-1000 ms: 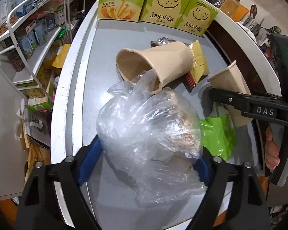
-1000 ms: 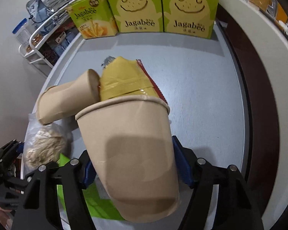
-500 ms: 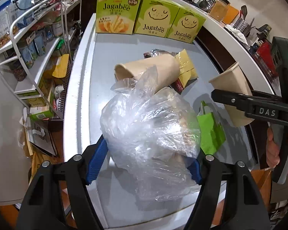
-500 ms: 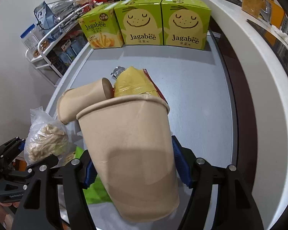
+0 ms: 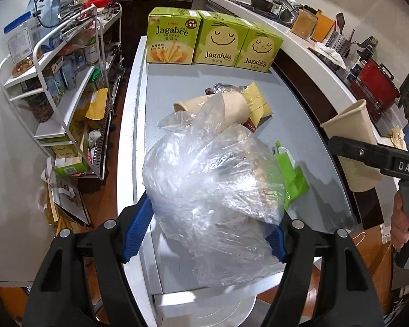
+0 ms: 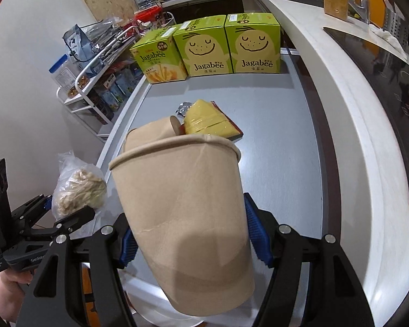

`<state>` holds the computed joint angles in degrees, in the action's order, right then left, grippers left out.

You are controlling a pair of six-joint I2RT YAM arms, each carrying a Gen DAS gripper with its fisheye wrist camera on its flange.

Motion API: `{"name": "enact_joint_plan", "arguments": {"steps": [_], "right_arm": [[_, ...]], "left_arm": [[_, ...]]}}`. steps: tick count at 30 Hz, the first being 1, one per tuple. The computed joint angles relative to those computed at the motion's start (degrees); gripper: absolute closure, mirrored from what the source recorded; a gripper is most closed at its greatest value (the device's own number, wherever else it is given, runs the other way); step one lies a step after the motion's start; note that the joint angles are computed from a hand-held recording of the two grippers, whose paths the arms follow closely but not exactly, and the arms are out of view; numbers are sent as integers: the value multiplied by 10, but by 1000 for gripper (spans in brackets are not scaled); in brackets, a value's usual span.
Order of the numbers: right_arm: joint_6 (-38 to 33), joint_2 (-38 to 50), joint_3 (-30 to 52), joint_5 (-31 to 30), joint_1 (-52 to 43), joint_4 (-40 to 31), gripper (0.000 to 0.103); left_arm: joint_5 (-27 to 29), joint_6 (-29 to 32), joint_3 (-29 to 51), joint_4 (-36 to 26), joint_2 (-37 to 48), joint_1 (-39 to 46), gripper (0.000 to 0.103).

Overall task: Collect trash
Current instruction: 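Carry the paper cup and plastic bag over the white bin with both tools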

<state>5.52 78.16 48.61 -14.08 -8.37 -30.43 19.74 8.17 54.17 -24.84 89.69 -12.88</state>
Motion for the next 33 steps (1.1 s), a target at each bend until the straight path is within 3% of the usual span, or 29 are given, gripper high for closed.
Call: {"name": "enact_joint_plan", "arguments": {"steps": [13, 33], "right_arm": [[18, -136, -47, -35, 24, -64, 38], [96, -294, -167, -12, 235, -134, 38]], "left_arm": [[16, 15, -61, -37, -126, 21, 30], [5, 83, -199, -148, -343, 47, 30]]}}
